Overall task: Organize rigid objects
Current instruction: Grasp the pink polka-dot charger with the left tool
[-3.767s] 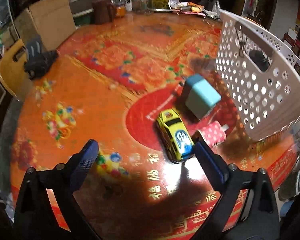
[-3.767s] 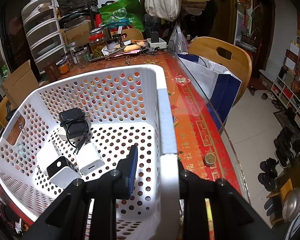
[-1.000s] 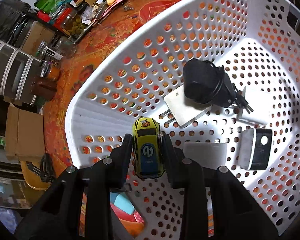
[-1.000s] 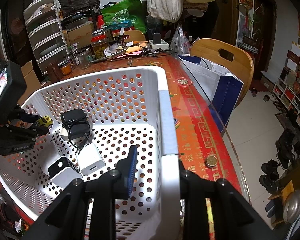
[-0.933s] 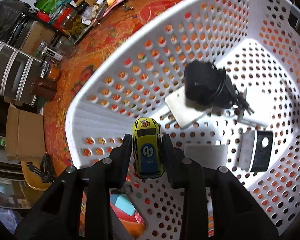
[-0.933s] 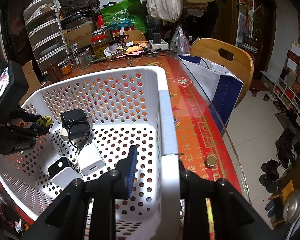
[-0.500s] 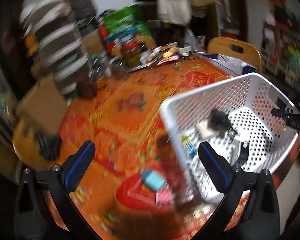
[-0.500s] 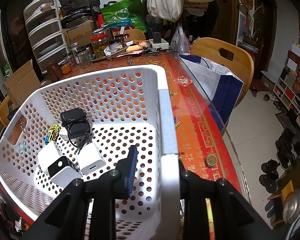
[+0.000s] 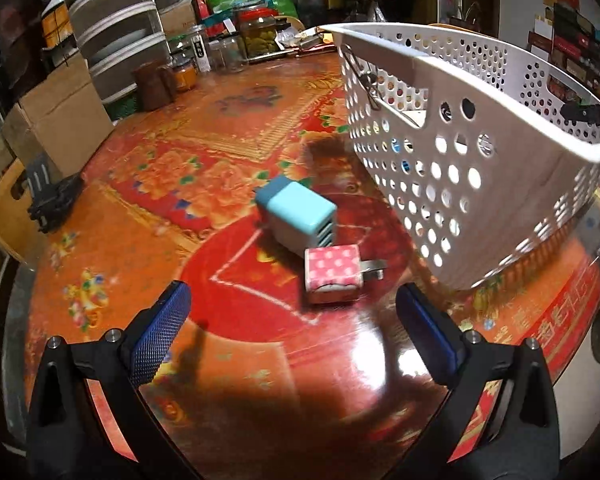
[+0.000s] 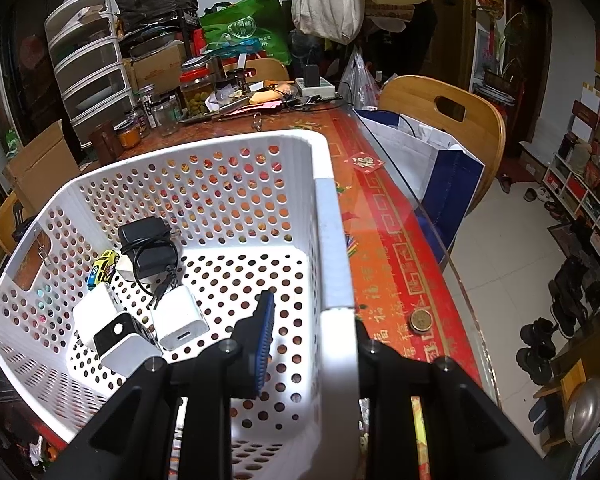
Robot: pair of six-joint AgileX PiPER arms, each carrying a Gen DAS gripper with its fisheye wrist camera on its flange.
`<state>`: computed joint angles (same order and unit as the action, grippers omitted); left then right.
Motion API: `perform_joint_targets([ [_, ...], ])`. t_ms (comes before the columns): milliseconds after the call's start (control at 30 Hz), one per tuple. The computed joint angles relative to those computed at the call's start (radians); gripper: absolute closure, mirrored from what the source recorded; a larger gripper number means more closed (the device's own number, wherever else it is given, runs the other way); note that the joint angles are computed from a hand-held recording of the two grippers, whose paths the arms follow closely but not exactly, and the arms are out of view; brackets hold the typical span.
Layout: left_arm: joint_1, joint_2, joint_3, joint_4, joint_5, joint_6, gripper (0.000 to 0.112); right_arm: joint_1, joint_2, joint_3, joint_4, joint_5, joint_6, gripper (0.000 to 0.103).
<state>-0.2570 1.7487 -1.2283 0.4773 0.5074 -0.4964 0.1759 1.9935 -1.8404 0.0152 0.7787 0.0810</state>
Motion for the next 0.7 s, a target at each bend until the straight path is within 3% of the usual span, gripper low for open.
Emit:
perform_joint_targets([
  [367, 0.003, 0.11, -0.121, -0.032, 0.053, -0.046, 0.016, -0.001, -0.001, 0.002, 0.002, -0.002, -0.002, 0.078],
  [433, 0.002, 0.122, -0.129, -0.021, 0.056, -0.068, 0.033, -0.001, -0.001, 0.002, 0.002, -0.002, -0.002, 0.078],
  [567, 0.018, 0.116, -0.11, -0.079, 0.009, -0.037, 0.049, -0.001, -0.001, 0.002, 0.001, -0.001, -0.003, 0.078],
  [700, 0.003, 0.097, -0.077, -0.054, -0.025, -0.061, 0.077, -0.002, -0.002, 0.004, 0.003, -0.003, -0.002, 0.078],
])
